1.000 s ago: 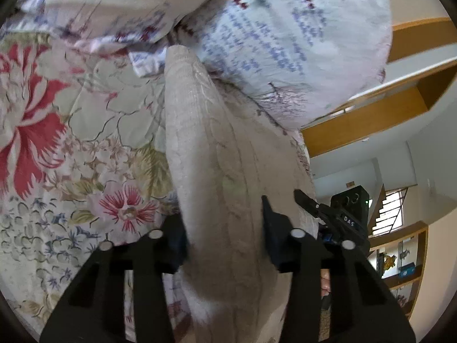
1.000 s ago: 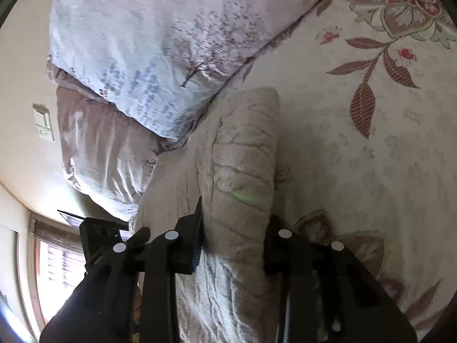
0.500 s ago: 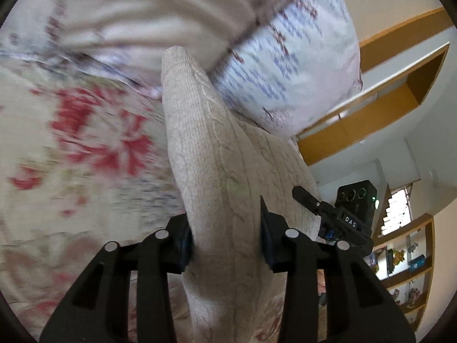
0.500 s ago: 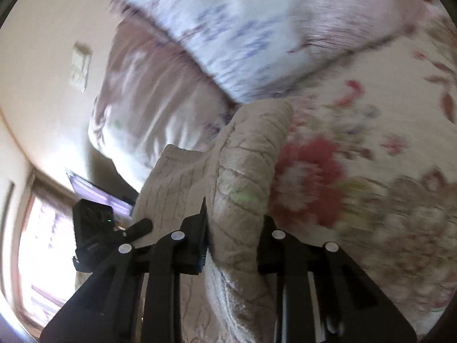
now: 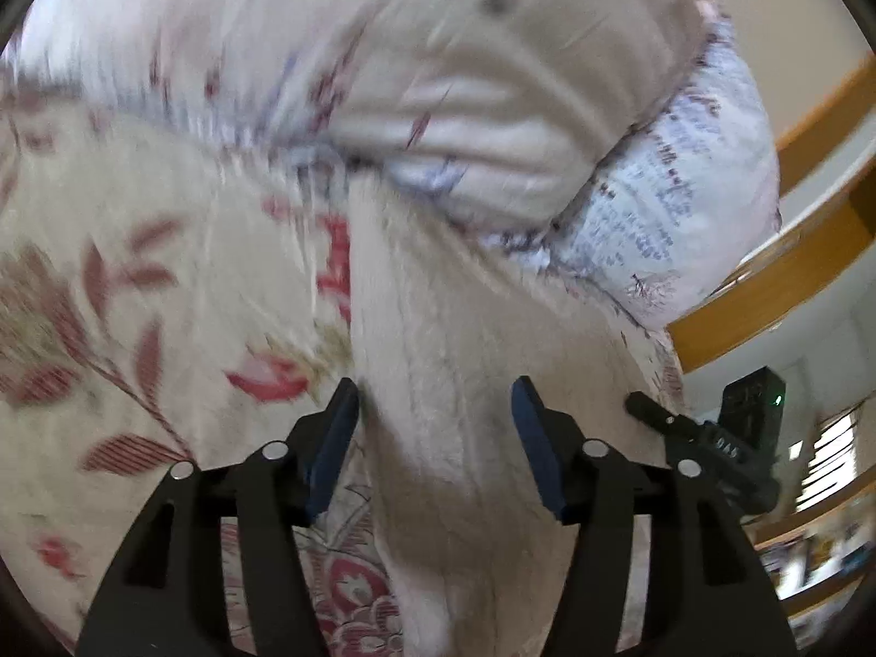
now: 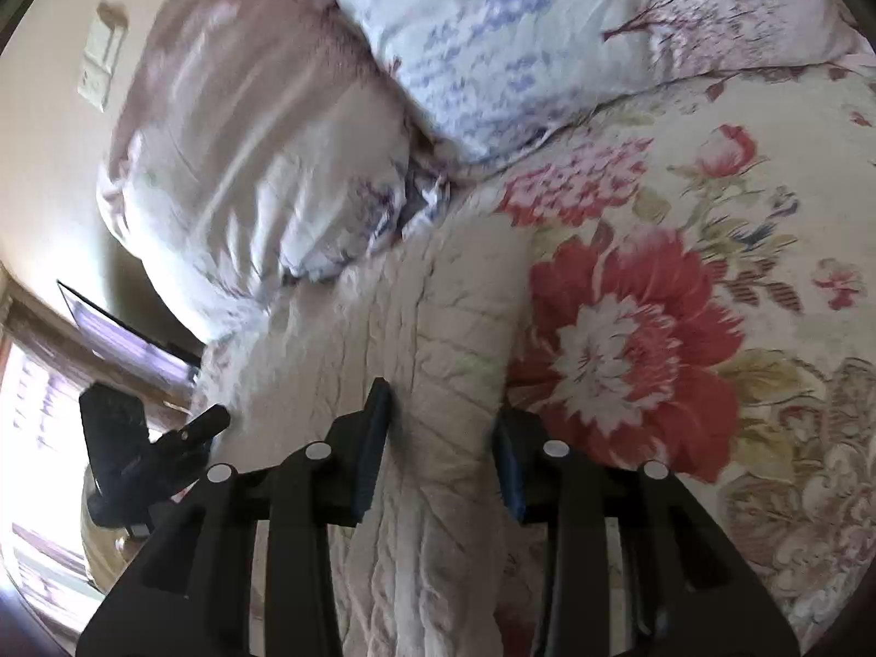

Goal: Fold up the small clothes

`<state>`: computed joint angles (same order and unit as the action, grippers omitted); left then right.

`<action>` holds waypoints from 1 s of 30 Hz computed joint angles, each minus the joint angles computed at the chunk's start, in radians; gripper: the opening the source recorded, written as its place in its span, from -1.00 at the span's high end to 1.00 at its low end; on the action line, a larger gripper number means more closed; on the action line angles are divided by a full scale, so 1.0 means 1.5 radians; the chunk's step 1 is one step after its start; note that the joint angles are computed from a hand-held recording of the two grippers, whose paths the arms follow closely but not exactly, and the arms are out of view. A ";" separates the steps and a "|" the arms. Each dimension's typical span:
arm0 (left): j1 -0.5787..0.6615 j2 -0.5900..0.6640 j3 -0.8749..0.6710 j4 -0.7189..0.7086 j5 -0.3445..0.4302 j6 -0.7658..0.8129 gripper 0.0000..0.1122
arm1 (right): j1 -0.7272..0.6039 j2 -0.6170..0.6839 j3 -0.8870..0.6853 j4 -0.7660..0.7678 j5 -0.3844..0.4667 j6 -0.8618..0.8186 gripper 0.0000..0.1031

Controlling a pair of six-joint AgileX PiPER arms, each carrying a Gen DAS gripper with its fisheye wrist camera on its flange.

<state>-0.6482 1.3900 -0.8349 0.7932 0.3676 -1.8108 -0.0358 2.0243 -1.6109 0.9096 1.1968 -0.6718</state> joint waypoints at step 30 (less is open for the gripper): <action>-0.235 0.081 -0.130 0.071 0.339 0.032 -0.43 | 0.049 -0.217 0.212 -0.029 -0.236 -0.151 0.25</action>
<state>-1.0000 1.5109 -1.0292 0.8992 0.8764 -1.7628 0.0374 1.6984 -1.2926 0.8656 0.8428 -0.8988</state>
